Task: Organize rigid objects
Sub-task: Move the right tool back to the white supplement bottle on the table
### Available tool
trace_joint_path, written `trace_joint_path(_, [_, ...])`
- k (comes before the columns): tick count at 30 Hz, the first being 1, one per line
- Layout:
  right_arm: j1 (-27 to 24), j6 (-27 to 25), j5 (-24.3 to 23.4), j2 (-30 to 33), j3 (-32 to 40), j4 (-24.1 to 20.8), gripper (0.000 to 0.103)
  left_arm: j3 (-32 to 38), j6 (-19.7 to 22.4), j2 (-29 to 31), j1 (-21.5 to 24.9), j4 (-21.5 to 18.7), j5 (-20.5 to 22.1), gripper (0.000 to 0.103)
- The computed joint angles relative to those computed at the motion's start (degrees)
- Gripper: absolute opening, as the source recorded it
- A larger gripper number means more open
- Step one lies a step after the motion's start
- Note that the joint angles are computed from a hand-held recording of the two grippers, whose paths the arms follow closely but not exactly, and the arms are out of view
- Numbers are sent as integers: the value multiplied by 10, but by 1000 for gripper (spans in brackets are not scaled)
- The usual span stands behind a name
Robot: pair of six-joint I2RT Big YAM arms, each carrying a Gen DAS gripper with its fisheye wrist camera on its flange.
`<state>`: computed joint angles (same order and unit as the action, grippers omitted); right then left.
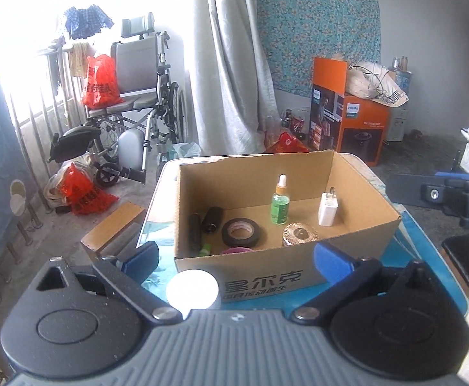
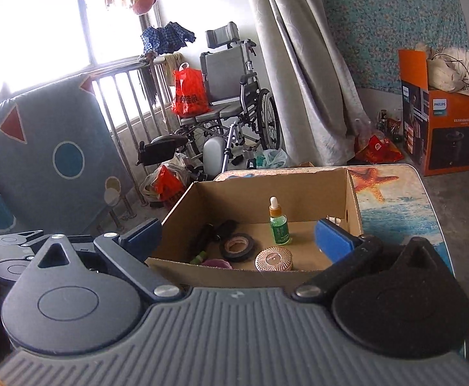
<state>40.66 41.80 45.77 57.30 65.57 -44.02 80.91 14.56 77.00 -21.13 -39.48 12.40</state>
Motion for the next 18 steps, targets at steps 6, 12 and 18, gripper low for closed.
trace_joint_path(6, [28,45,55,67,50,-87,102,-30,17,-10,9,18,-41,103])
trace_joint_path(12, [39,39,55,87,53,-63,102,-60,5,-14,30,46,-18,103])
trace_joint_path(18, [32,3,-4,62,9,38,102,-110,-23,-21,63,121,64,103])
